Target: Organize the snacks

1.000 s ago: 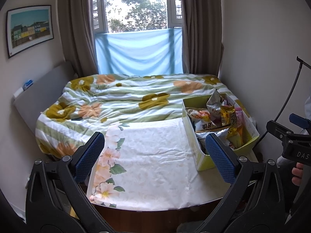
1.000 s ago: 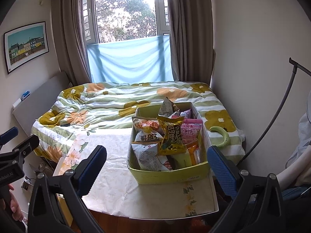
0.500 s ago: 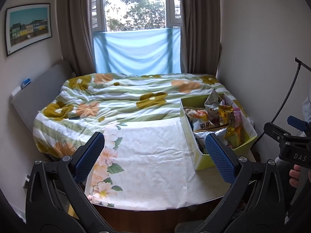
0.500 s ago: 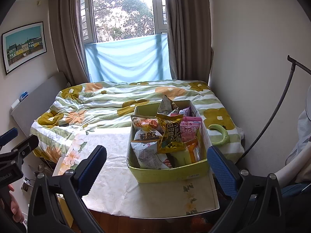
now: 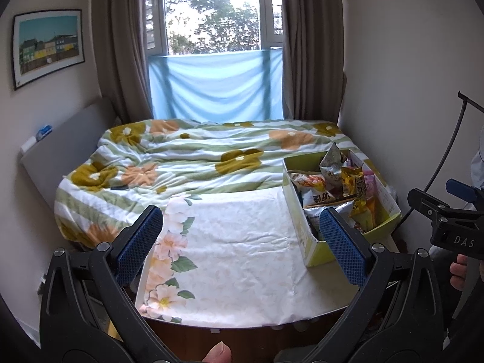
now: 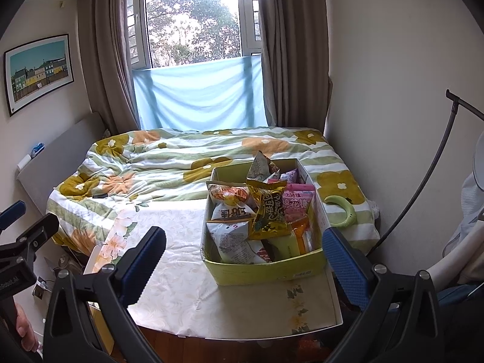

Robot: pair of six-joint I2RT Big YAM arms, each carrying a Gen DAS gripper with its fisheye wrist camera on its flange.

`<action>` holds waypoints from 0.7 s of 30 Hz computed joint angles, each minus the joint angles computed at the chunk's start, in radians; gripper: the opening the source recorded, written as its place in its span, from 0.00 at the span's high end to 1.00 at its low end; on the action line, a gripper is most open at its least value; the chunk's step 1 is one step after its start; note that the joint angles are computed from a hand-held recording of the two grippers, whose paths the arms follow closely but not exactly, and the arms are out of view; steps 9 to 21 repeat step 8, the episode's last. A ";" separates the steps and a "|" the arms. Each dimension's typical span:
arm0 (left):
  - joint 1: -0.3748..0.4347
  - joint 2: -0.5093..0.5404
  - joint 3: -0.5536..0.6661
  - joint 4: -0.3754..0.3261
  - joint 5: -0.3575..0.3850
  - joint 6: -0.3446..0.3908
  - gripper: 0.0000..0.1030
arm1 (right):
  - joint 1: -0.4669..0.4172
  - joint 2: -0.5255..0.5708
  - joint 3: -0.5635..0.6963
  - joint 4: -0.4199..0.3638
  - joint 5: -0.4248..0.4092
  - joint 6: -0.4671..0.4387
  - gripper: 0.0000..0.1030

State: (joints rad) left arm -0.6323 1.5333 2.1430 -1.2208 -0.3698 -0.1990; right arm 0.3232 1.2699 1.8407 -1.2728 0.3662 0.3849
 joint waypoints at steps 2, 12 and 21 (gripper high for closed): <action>0.003 -0.007 -0.006 0.009 0.019 -0.003 0.00 | 0.006 0.002 0.004 -0.002 0.003 0.003 0.00; 0.006 -0.020 -0.021 0.024 0.020 0.003 0.00 | 0.013 0.003 0.006 -0.002 0.010 0.009 0.00; 0.006 -0.020 -0.021 0.024 0.020 0.003 0.00 | 0.013 0.003 0.006 -0.002 0.010 0.009 0.00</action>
